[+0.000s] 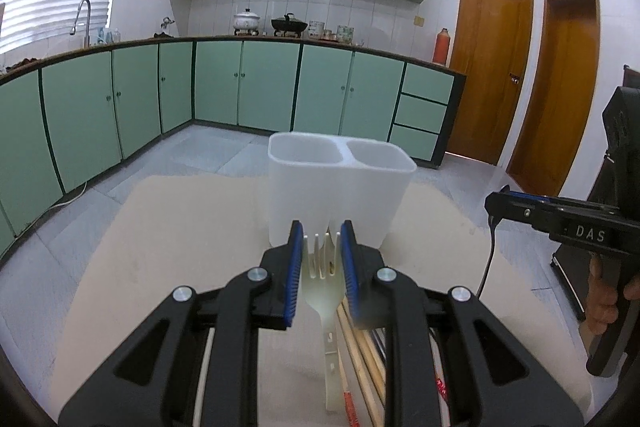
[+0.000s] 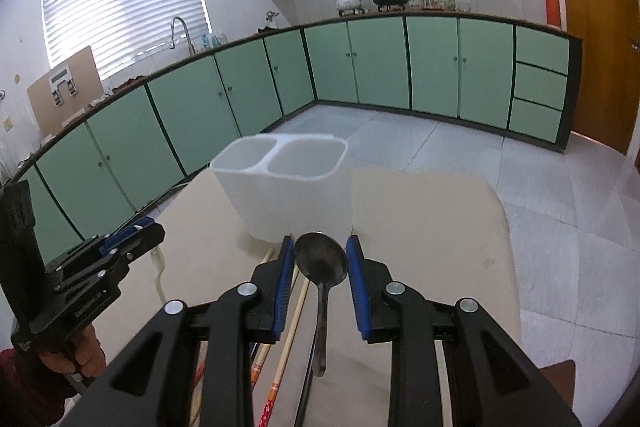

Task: Organize utensils
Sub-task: 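Carry the fork in the left tool and the spoon in the right tool into the holder, then open both tools to release fork and spoon, then pull back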

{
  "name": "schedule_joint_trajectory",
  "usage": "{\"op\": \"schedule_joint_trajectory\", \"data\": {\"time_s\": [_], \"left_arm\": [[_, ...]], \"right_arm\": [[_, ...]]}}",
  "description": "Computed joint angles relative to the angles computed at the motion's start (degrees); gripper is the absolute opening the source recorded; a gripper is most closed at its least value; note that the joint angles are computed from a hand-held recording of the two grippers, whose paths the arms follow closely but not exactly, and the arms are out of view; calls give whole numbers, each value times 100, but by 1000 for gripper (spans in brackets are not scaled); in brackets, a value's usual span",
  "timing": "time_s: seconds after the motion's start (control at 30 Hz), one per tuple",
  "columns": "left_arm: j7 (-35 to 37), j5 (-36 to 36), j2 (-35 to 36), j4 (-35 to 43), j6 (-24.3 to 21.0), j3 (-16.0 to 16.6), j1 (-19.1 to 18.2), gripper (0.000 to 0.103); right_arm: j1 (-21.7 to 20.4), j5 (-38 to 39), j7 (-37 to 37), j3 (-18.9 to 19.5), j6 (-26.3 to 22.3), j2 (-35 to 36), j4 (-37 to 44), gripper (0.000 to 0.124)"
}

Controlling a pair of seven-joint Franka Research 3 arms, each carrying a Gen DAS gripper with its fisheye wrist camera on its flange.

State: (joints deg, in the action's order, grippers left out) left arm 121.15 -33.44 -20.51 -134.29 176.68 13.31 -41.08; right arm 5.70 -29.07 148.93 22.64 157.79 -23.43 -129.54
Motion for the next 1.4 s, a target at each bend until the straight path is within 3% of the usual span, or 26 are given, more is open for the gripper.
{"op": "schedule_joint_trajectory", "data": {"time_s": [0.17, 0.33, 0.5, 0.63, 0.8, 0.97, 1.3, 1.4], "left_arm": [[88, -68, -63, 178, 111, 156, -208, 18], [505, -452, 138, 857, 235, 735, -916, 18], [1506, -1447, 727, 1965, 380, 1488, -1865, 18], [2366, -2516, 1369, 2905, 180, 1860, -2224, 18], [2664, -3132, 2196, 3716, -25, 1750, -1914, 18], [2159, -2860, 2825, 4028, -110, 1546, -1502, 18], [1303, -1904, 2891, 3472, -350, 1175, -982, 20], [1277, -1798, 2668, 3179, -271, 986, -816, 32]], "right_arm": [[-28, 33, -171, -146, 197, -30, 134, 26], [-278, -157, -360, -74, 270, 184, 636, 26], [-400, -548, -406, -106, 392, 729, 1463, 26], [-236, -820, -302, -319, 444, 1181, 2001, 26], [-95, -1520, 128, -483, 321, 1765, 2588, 26], [213, -1687, 319, -782, 224, 2178, 2764, 26], [960, -890, -240, -1421, 226, 2337, 2356, 27], [1100, -1180, 150, -1560, 272, 2178, 2104, 31]]}}
